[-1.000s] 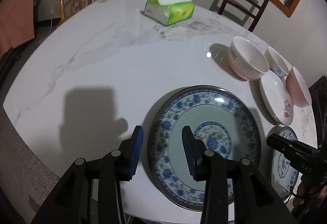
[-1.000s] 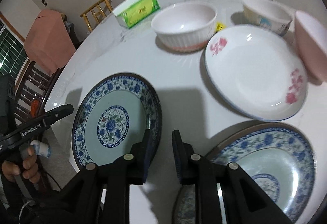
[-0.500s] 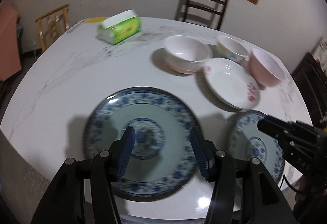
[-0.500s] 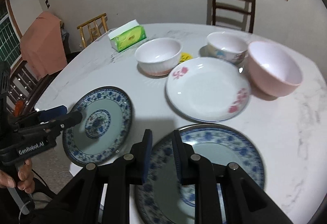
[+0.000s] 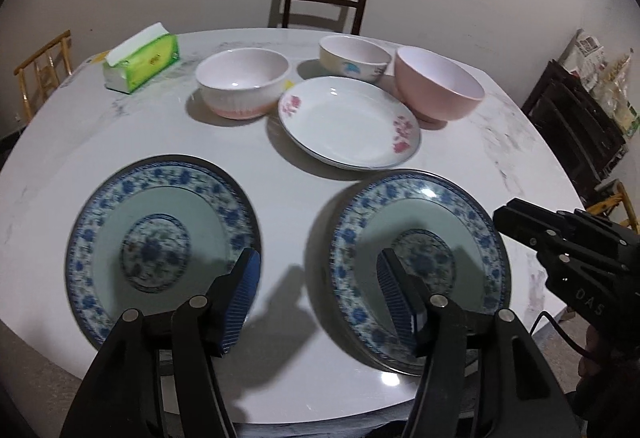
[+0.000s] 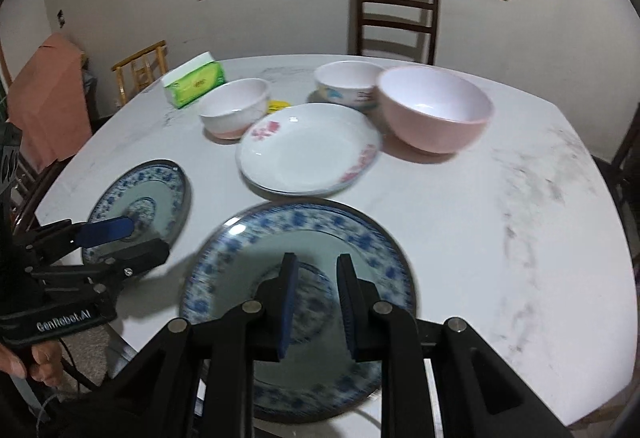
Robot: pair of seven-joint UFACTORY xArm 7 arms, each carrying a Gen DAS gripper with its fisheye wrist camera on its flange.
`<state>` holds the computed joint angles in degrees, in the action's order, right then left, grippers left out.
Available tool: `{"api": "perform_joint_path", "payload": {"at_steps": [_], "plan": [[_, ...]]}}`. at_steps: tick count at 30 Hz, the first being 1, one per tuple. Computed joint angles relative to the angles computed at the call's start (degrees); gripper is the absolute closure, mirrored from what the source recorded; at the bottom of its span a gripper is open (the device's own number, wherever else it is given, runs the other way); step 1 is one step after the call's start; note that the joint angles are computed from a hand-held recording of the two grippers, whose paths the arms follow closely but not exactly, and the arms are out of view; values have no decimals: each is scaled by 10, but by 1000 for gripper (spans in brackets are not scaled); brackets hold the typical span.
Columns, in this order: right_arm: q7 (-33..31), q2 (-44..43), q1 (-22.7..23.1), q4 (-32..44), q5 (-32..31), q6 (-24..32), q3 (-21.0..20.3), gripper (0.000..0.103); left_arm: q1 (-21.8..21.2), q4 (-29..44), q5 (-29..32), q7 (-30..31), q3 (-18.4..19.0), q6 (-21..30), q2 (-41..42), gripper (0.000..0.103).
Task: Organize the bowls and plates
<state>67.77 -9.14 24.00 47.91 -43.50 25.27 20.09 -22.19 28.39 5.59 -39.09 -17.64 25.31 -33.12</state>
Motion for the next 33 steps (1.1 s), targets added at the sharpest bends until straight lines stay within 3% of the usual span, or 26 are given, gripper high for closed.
{"api": "perform_joint_path", "payload": {"at_steps": [3,10,16,21,27,33], "plan": [[-8,-25,-4,-26,14,-2,-7,83,-18,-5,-19,8,12,-17,7,46],[-68,-50,-24,-80,102,-61,-22,83,-89,-15,-125,68,81,-59,33,46],[-197,-49,9,-129,272,-139,-81,83,-127,-18,-209,118,117,-71,49,46],[-239,-51,-10,-140,321,-140,-70,83,-115,-14,-233,125,107,-63,61,47],[-316,-38,18,-150,424,-166,-97,83,-125,-10,-279,153,120,-65,81,48],[-365,-27,26,-150,482,-164,-104,83,-116,-5,-292,165,115,-67,97,49]]}}
